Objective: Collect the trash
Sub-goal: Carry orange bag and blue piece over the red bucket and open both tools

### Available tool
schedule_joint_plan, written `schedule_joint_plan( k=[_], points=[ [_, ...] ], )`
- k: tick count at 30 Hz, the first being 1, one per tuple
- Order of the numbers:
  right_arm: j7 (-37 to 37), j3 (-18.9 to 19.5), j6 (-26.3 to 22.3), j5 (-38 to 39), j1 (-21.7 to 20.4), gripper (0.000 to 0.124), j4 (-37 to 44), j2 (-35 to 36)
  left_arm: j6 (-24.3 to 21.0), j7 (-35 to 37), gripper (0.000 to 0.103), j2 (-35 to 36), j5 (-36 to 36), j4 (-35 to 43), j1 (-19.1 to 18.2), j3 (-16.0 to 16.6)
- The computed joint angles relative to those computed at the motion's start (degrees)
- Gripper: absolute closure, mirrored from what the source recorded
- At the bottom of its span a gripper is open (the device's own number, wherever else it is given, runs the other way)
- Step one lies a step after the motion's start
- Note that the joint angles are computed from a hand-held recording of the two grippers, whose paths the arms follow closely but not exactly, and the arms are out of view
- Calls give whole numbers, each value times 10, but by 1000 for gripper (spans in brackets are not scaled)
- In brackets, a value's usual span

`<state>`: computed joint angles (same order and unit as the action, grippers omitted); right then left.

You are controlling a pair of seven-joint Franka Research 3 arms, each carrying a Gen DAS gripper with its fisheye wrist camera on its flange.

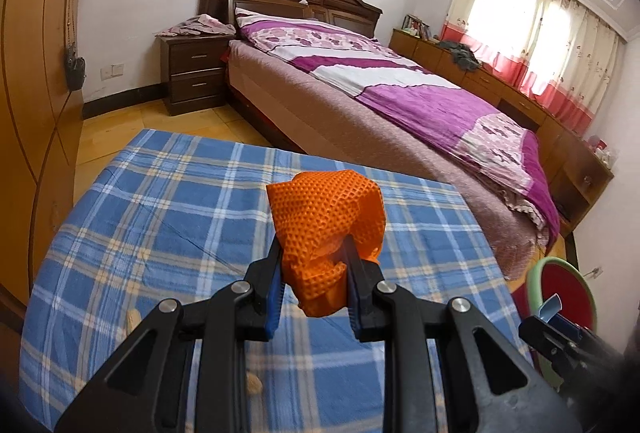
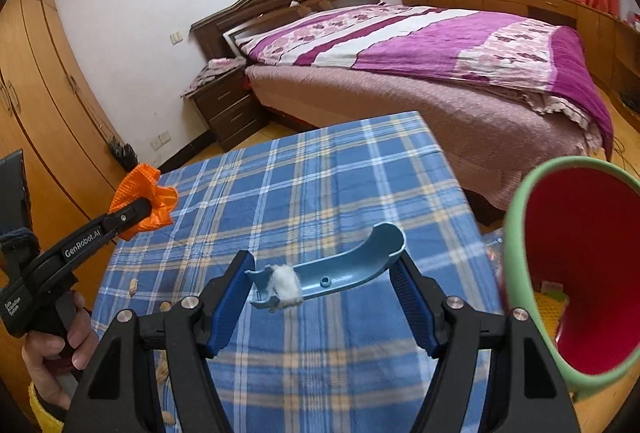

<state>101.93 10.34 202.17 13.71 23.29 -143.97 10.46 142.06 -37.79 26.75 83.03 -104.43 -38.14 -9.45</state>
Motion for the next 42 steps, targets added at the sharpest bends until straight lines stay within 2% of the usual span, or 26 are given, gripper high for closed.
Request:
schedule_joint_plan(
  k=[4,10,17,32,42],
  points=[
    [29,3,21,-13,-11,52,-43,-34,7,-6,77,-2,1,1,-7,-6],
    [69,-12,44,-31,-16,52,-99,-78,29,0,77,8,-4,16,-16,-10],
    [70,-29,67,-7,-11,52,-149,-118,52,14,77,22,-11,41,-33,-6],
    [118,-68,107,-36,-37,52,-230,-165,85,108,77,79,-72,133,-75,12],
    [145,-92,119,-73,-68,52,-251,-164,109,197,77,135,-139,215,-109,35]
  ],
)
